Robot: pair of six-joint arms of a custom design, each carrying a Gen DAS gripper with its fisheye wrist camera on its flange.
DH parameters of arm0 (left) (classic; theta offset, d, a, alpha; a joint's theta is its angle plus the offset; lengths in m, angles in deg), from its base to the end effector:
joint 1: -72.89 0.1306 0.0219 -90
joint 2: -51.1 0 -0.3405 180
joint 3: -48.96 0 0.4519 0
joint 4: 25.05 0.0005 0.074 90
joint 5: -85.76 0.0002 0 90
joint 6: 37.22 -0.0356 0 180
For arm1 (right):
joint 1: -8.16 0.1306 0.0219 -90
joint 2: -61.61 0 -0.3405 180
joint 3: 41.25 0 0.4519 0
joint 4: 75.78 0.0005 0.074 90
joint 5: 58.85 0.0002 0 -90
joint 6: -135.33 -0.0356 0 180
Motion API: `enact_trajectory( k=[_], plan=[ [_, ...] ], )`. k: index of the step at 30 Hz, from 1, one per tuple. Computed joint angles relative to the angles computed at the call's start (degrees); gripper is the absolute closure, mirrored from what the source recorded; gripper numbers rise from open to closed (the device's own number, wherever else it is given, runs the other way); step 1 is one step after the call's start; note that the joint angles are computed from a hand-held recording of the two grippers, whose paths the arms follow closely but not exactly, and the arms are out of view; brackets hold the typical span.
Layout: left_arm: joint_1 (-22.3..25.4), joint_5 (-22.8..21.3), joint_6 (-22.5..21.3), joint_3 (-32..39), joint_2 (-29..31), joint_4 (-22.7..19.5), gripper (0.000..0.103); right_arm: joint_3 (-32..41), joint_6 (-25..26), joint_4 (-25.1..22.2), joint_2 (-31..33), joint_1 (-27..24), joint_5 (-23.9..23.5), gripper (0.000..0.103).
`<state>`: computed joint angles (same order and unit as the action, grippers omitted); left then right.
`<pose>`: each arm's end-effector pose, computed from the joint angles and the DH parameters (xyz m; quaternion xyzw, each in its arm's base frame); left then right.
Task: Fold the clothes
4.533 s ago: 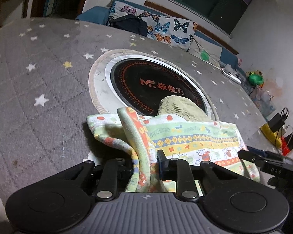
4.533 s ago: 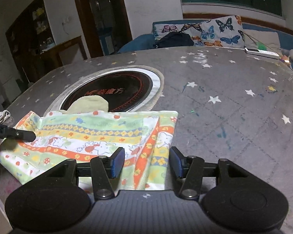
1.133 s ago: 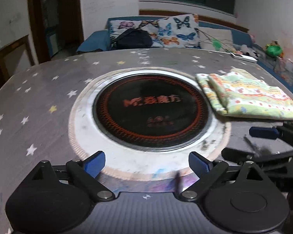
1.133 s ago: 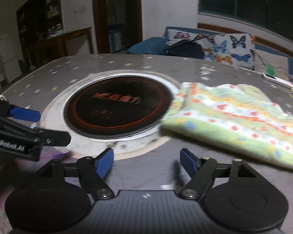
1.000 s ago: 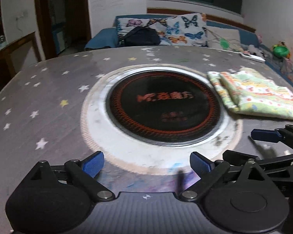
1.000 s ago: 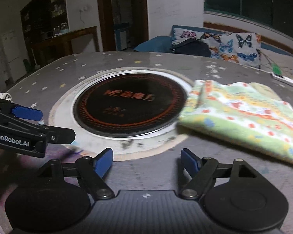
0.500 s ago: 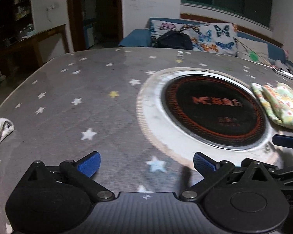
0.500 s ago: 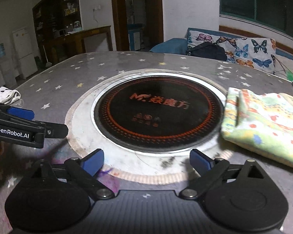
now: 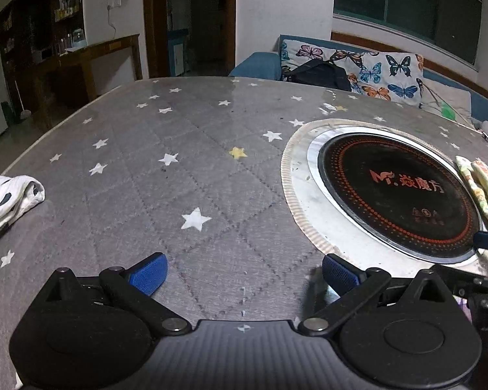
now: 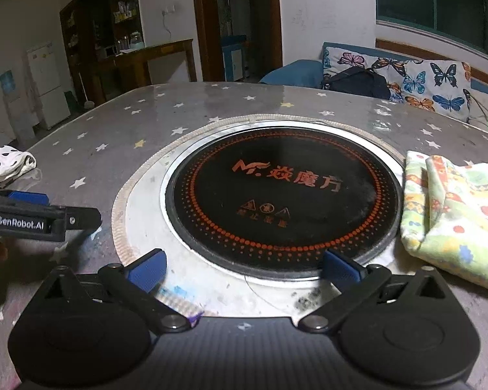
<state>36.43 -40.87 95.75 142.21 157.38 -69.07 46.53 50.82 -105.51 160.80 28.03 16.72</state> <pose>0.5055 -0.3477 0.2694 -0.1407 0.9038 0.0598 0.3996 0.5622 0.2121 0.3058 -0.2489 0.8698 0.1648 0.3928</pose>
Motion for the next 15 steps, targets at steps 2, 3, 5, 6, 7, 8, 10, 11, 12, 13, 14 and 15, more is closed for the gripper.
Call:
enact_trajectory(
  k=[2, 3, 5, 6, 7, 8, 10, 11, 12, 13, 14, 15],
  plan=[
    [-0.11, -0.42, -0.17, -0.42, -0.15, 0.71, 0.000, 0.41, 0.18, -0.07, 0.39, 0.12, 0.15, 0.000],
    [-0.18, -0.68, -0.25, -0.62, -0.20, 1.05, 0.000, 0.62, 0.27, -0.14, 0.58, 0.17, 0.17, 0.000],
    [-0.34, -1.28, -0.49, -1.02, -0.28, 1.77, 0.000, 1.06, 0.61, -0.53, 0.97, 0.23, -0.03, 0.000],
    [-0.42, -1.58, -0.62, -1.21, -0.31, 2.13, 0.000, 1.23, 0.82, -0.61, 1.11, 0.31, 0.07, 0.000],
    [-0.50, -1.88, -0.72, -1.43, -0.36, 2.51, 0.000, 1.31, 0.99, -0.63, 1.20, 0.36, 0.15, 0.000],
    [-0.58, -2.16, -0.79, -1.67, -0.43, 2.93, 0.000, 1.37, 1.05, -0.62, 1.26, 0.39, 0.14, 0.000],
    [-0.69, -2.60, -0.91, -2.04, -0.53, 3.59, 0.000, 1.28, 1.11, -0.58, 1.18, 0.43, 0.19, 0.000],
    [-0.69, -2.61, -0.92, -2.07, -0.53, 3.64, 0.000, 1.25, 1.19, -0.57, 1.17, 0.46, 0.29, 0.000],
    [-0.69, -2.61, -0.92, -2.08, -0.53, 3.68, 0.000, 1.22, 1.27, -0.56, 1.16, 0.48, 0.38, 0.000],
    [-0.69, -2.61, -0.93, -2.10, -0.53, 3.72, 0.000, 1.20, 1.34, -0.55, 1.15, 0.50, 0.46, 0.000],
    [-0.68, -2.62, -0.93, -2.12, -0.53, 3.77, 0.000, 1.17, 1.38, -0.54, 1.13, 0.51, 0.49, 0.000],
    [-0.68, -2.62, -0.94, -2.13, -0.52, 3.81, 0.000, 1.13, 1.43, -0.54, 1.10, 0.51, 0.50, 0.000]
  ],
)
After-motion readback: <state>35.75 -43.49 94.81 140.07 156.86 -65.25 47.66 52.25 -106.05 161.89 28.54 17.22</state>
